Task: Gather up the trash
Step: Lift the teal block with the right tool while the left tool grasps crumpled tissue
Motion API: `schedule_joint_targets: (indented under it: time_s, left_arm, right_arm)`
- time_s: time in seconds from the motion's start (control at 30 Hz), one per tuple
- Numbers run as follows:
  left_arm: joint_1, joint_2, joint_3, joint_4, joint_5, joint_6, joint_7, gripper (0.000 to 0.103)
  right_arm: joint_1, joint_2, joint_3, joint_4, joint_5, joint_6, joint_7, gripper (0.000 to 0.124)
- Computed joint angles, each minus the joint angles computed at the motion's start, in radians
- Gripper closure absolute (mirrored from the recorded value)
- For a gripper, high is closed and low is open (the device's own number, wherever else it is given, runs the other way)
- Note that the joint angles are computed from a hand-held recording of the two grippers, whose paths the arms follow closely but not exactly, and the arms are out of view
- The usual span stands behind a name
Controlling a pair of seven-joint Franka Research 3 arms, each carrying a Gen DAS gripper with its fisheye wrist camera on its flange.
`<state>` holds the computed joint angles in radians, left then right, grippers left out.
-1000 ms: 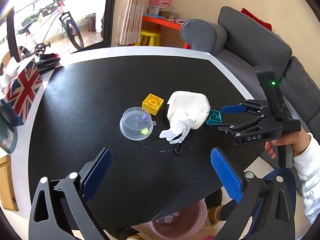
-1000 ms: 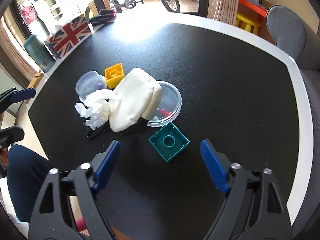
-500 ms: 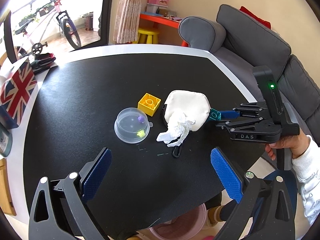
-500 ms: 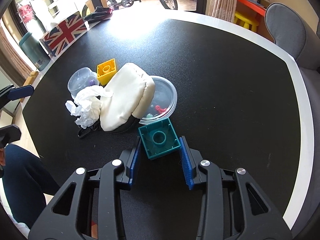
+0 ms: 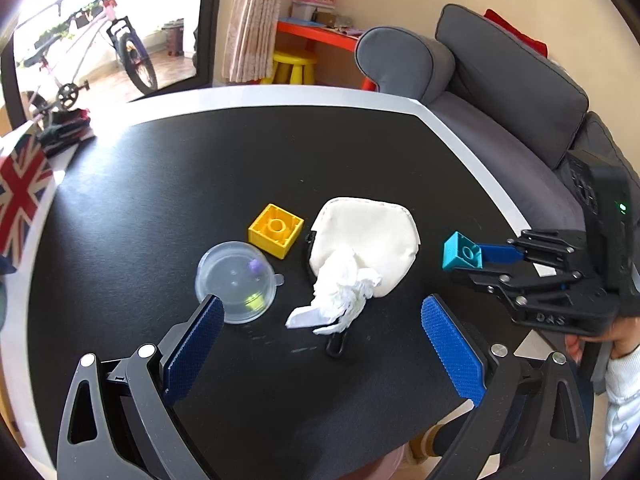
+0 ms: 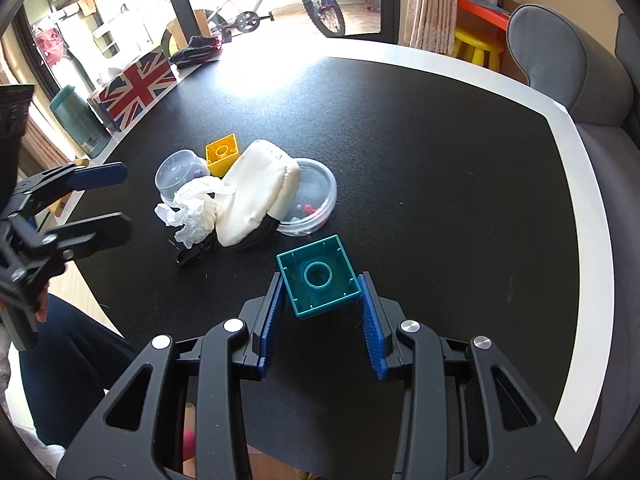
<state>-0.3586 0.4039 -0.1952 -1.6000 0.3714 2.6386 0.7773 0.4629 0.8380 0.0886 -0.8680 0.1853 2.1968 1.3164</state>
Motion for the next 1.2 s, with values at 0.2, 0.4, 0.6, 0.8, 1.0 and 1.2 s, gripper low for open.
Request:
schedule_joint_targets:
  time_s: [0.2, 0.4, 0.6, 0.8, 1.0, 1.2]
  left_arm:
    - [0.004, 0.061, -0.012, 0.068, -0.027, -0.007, 0.051, 0.008]
    - [0.011, 0.112, -0.028, 0.124, -0.07, -0.03, 0.119, 0.027]
    - [0.014, 0.133, -0.033, 0.146, -0.114, -0.056, 0.168, 0.065]
    - [0.005, 0.121, -0.022, 0.13, -0.115, -0.063, 0.17, 0.085]
    - [-0.003, 0.087, -0.014, 0.094, -0.096, -0.051, 0.151, 0.086]
    - [-0.006, 0.041, -0.014, 0.061, -0.075, -0.061, 0.136, 0.086]
  right_arm:
    - [-0.016, -0.035, 0.001, -0.062, 0.012, 0.03, -0.004, 0.087]
    - [-0.026, -0.039, 0.004, -0.076, 0.02, 0.038, -0.005, 0.087]
    - [-0.03, -0.029, 0.007, -0.062, 0.026, 0.033, -0.007, 0.087]
    - [-0.03, -0.027, 0.01, -0.06, 0.031, 0.034, -0.012, 0.087]
    - [-0.025, -0.04, 0.012, -0.071, 0.035, 0.047, -0.016, 0.087]
    - [-0.02, -0.098, 0.016, -0.147, 0.039, 0.086, -0.017, 0.087]
